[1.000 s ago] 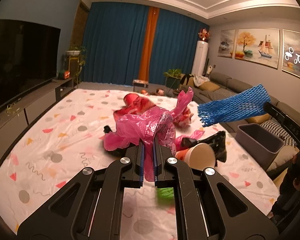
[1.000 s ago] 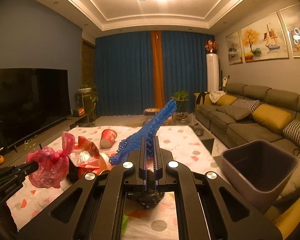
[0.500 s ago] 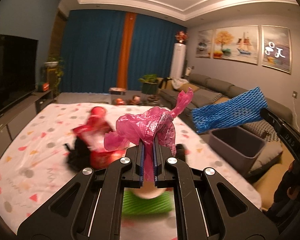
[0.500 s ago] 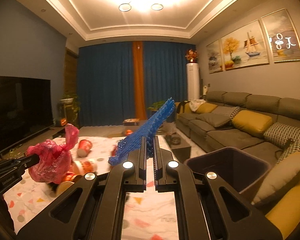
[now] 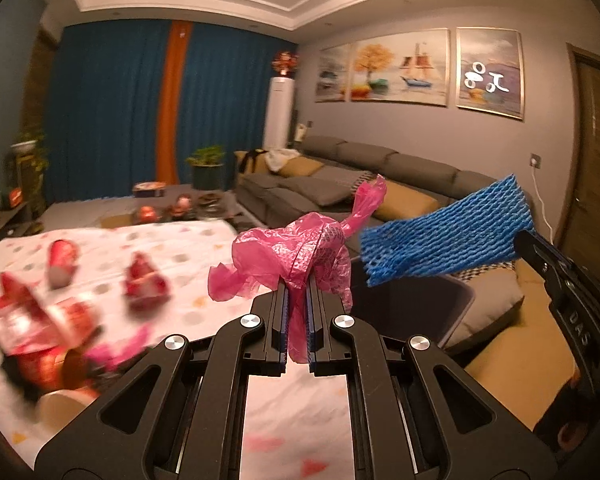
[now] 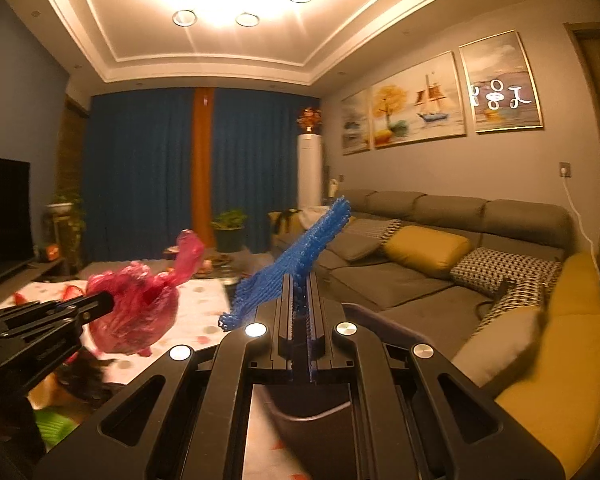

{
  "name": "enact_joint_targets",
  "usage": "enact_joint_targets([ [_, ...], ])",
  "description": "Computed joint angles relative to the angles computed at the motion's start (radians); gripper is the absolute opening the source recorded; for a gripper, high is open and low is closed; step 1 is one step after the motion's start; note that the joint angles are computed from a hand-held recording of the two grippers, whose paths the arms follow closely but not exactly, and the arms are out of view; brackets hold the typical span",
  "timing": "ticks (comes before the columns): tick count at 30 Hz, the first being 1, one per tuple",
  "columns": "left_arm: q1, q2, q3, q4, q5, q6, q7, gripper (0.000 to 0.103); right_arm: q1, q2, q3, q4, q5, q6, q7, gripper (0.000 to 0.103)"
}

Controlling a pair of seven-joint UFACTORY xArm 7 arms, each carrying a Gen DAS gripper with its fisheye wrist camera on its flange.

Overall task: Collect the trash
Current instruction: 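Carry the pink bag and blue foam net over the grey bin with both tools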

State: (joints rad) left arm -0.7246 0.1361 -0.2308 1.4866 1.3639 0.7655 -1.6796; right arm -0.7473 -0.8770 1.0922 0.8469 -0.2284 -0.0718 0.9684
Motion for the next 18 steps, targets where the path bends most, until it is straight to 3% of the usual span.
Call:
enact_joint_targets([
  [9,-0.021,0.284,0.081,0.295,-0.089,-0.209,0.115,0.006,-0.071,0.002,0.023,-0.026,-0.003,0.007,0.005,0.006],
  [18,-0.047,0.426,0.148,0.448,-0.225,-0.332,0.244,0.006,-0.114,0.046,0.054,-0.008,-0.016,0.032,0.009,0.006],
])
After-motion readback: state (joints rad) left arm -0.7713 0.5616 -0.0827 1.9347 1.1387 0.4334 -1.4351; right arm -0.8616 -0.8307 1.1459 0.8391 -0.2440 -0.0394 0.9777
